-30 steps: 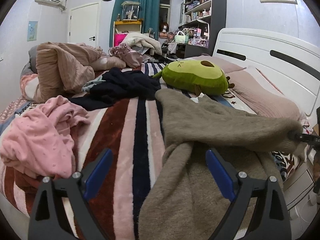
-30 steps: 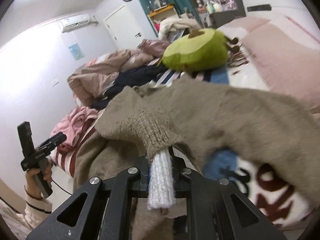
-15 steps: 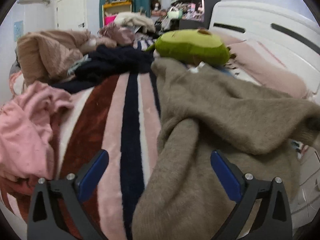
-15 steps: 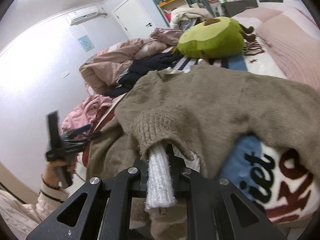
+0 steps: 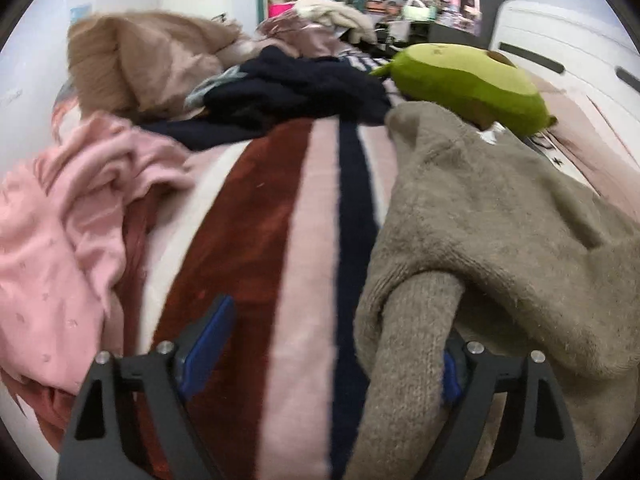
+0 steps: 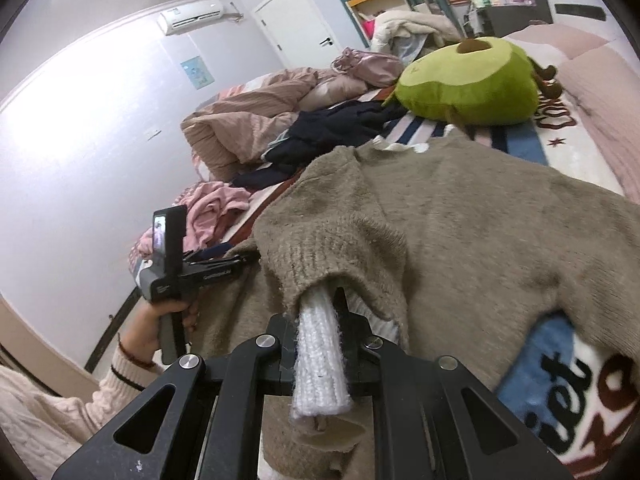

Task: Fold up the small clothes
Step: 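Fold the held sleeve across the sweater body with the right gripper, release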

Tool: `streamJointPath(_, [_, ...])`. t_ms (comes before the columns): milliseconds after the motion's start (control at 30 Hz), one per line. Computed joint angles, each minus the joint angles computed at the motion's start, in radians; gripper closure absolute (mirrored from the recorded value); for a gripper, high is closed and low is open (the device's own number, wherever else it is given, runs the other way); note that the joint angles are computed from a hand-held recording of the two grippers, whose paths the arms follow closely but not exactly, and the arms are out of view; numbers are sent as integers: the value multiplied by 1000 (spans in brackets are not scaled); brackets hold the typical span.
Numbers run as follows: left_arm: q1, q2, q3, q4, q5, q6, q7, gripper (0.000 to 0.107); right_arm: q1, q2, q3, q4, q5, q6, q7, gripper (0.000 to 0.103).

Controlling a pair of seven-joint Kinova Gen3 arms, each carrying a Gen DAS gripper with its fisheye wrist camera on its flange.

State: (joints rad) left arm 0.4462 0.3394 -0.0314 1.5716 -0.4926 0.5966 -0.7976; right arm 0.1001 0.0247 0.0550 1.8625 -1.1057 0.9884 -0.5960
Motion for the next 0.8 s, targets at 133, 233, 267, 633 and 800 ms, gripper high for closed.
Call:
streamJointPath(133, [-55, -20, 18, 45, 78, -63, -27, 21, -33, 44, -31, -39, 58, -17, -54, 97])
streamJointPath(233, [-83, -49, 39, 80, 120, -100, -75, 21, -43, 67, -47, -44, 116, -33, -106, 97])
streamJointPath(267, [-95, -63, 50, 95, 142, -116, -95, 21, -44, 71, -50, -40, 134, -40, -124, 97])
streamJointPath(633, [-138, -241, 102, 212, 250, -226, -199, 17, -55, -36, -27, -37, 330, -65, -225, 95])
streamJointPath(800, [-144, -265, 125, 207, 243, -219, -196, 17, -37, -68, 24, -18, 267, 12, -185, 96])
